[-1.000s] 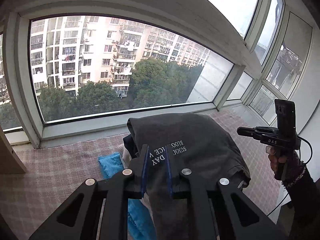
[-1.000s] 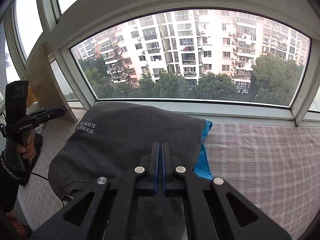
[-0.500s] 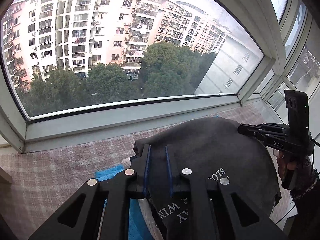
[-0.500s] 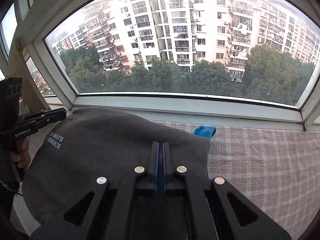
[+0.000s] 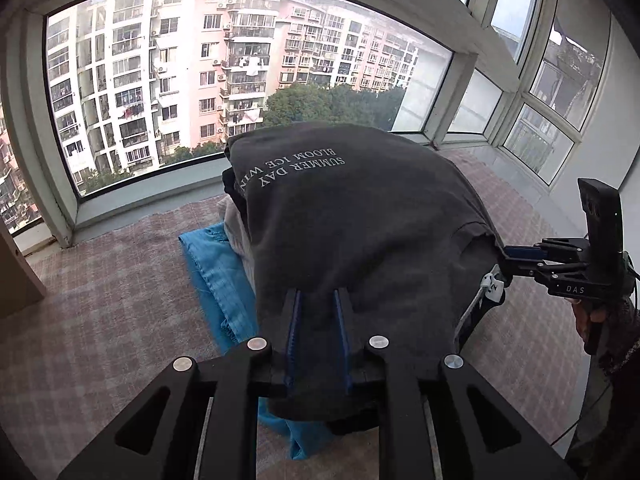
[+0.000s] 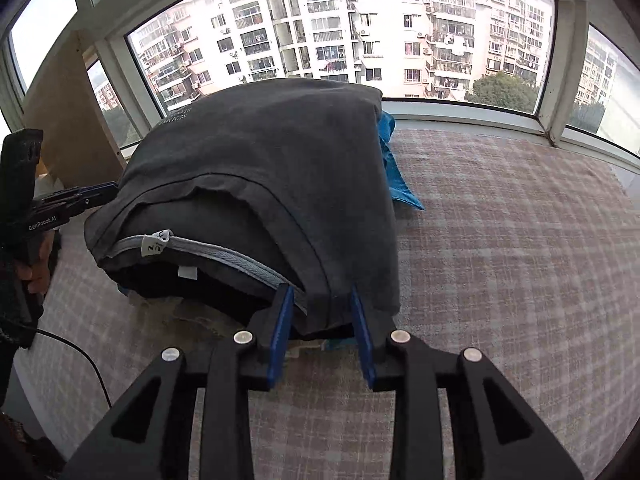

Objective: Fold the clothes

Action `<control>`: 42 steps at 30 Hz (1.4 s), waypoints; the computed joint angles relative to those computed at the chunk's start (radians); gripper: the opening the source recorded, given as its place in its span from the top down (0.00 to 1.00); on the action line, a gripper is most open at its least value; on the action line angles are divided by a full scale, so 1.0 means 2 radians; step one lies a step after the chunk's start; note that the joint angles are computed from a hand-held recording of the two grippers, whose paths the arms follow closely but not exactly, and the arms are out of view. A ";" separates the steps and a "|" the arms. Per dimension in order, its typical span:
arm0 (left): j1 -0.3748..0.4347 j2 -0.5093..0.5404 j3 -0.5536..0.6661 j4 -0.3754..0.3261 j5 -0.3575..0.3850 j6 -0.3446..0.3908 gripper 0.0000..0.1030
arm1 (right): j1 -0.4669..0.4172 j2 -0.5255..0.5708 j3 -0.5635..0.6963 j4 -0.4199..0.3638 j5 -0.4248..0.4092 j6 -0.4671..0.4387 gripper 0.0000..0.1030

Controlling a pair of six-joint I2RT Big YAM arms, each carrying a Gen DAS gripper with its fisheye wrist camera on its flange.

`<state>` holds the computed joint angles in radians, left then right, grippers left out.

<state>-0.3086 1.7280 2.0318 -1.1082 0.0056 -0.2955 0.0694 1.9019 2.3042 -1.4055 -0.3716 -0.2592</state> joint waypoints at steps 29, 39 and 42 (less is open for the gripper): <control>-0.113 -0.276 -0.184 -0.126 -0.102 -0.077 0.27 | 0.236 -0.312 -0.247 0.045 0.283 0.256 0.41; -0.100 -0.353 -0.231 -0.148 -0.104 -0.076 0.27 | 0.314 -0.340 -0.271 0.011 0.351 0.334 0.41; -0.097 -0.363 -0.232 -0.146 -0.094 -0.071 0.27 | 0.329 -0.345 -0.274 0.001 0.368 0.355 0.41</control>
<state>-0.5017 1.0013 1.5675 -1.4008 -0.1834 -0.4375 0.7277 1.2111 1.7566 -1.4030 0.3645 0.4518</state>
